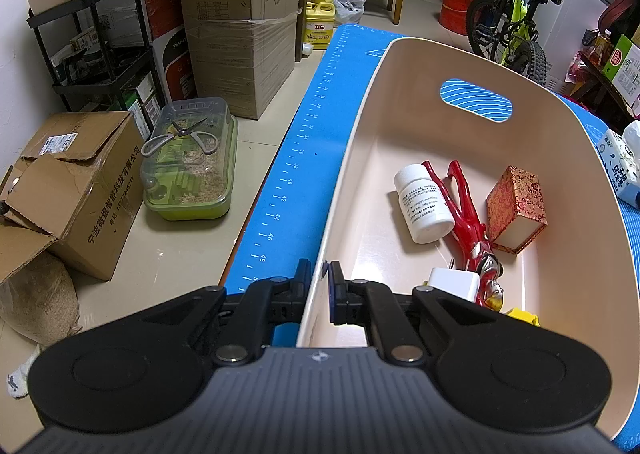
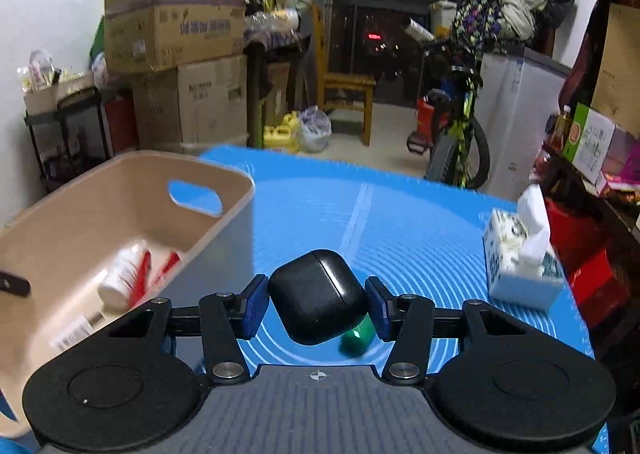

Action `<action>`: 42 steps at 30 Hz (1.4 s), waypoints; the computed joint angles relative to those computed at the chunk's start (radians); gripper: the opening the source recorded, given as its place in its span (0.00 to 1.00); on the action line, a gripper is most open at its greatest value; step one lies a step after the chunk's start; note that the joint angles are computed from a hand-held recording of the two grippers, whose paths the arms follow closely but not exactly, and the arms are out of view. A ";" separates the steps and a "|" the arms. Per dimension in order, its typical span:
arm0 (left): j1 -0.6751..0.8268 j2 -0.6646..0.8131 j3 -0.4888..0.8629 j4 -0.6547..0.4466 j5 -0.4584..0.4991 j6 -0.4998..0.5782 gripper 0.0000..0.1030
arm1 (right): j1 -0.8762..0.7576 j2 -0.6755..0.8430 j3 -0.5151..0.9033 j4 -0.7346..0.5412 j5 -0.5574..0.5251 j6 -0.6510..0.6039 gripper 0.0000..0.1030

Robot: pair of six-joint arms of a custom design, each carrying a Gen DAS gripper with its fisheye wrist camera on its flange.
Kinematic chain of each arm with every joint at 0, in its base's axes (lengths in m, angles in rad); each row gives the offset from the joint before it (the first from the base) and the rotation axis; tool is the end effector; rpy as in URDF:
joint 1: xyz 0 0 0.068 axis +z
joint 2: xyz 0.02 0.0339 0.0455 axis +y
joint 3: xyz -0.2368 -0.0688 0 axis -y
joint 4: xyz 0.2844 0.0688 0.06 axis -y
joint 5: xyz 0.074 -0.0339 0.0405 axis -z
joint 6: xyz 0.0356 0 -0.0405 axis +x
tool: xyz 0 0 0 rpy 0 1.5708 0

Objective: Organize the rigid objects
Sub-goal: 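Carry the earbud case into the bin and release it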

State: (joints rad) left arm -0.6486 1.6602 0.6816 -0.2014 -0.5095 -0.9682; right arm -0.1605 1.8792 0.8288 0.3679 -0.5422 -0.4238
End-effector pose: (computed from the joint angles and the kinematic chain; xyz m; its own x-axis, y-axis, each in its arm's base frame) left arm 0.2414 -0.1612 0.0497 -0.7301 -0.3491 -0.5874 -0.3921 0.9181 -0.0582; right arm 0.3647 -0.0404 0.0563 -0.4613 -0.2822 -0.8412 -0.4916 0.8705 -0.0224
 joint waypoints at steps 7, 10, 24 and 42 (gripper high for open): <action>-0.001 0.001 0.001 -0.001 -0.001 0.000 0.10 | 0.062 -0.104 -0.043 -0.017 -0.053 0.043 0.55; -0.001 0.000 0.001 -0.001 -0.001 -0.001 0.10 | 0.103 -0.124 -0.050 -0.023 -0.066 0.062 0.55; 0.003 -0.009 -0.005 -0.006 0.000 0.003 0.10 | 0.354 -0.092 -0.041 -0.119 0.069 -0.009 0.55; 0.003 -0.013 -0.007 -0.010 -0.002 0.004 0.10 | 0.435 0.002 0.112 -0.397 0.203 -0.105 0.59</action>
